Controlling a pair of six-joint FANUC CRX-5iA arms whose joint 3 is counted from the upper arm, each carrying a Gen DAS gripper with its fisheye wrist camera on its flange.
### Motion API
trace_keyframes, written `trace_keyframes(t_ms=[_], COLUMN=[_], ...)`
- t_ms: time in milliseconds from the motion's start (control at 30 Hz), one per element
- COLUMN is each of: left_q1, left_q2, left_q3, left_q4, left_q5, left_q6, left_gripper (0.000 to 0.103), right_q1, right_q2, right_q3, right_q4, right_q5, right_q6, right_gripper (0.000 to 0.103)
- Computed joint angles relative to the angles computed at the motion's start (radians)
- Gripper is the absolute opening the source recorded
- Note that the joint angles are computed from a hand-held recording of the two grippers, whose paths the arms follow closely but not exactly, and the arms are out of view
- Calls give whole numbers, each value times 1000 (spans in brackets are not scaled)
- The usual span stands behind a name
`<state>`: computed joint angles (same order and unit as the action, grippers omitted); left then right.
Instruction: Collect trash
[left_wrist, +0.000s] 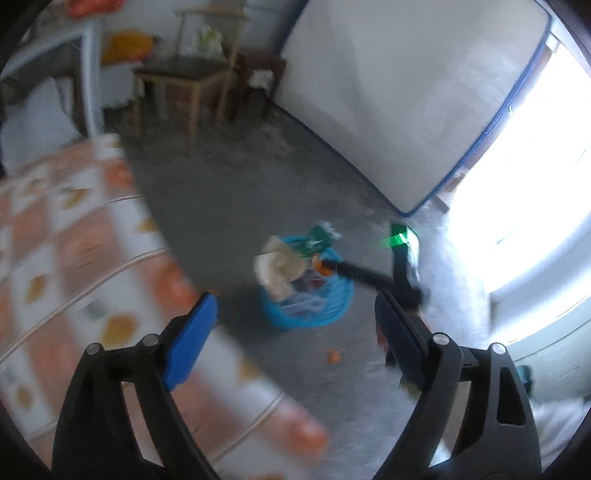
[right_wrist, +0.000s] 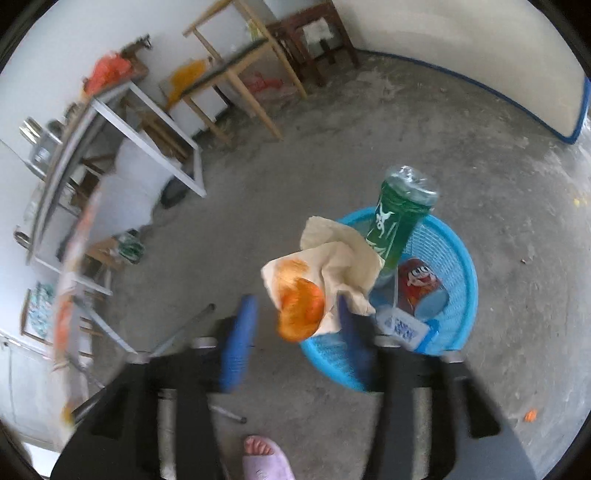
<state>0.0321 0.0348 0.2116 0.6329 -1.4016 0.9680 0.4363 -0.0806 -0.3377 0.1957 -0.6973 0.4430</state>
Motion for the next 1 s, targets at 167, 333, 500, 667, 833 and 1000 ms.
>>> trace_keyframes(t_ms=[167, 333, 500, 667, 833, 1000], left_q1=[200, 375, 447, 508, 562, 501], left_q2=[-234, -371, -465, -553, -632, -696], left_q3=[-224, -366, -449, -510, -541, -517], left_q4=[3, 71, 124, 181, 184, 6], left_q5=[85, 88, 99, 87, 65, 113], left_q6=[-78, -87, -136, -188, -165, 20], left_gripper=[86, 87, 91, 94, 94, 94], right_q1=[35, 129, 338, 637, 899, 1011], right_q2=[-35, -162, -345, -410, -342, -251], right_q3=[-56, -137, -213, -210, -134, -52], right_q4=[65, 199, 429, 649, 751, 774], right_q5=[53, -3, -178, -461, -724, -839], right_q6=[-99, -208, -392, -530, -592, -621], right_gripper=[55, 55, 60, 89, 96, 96])
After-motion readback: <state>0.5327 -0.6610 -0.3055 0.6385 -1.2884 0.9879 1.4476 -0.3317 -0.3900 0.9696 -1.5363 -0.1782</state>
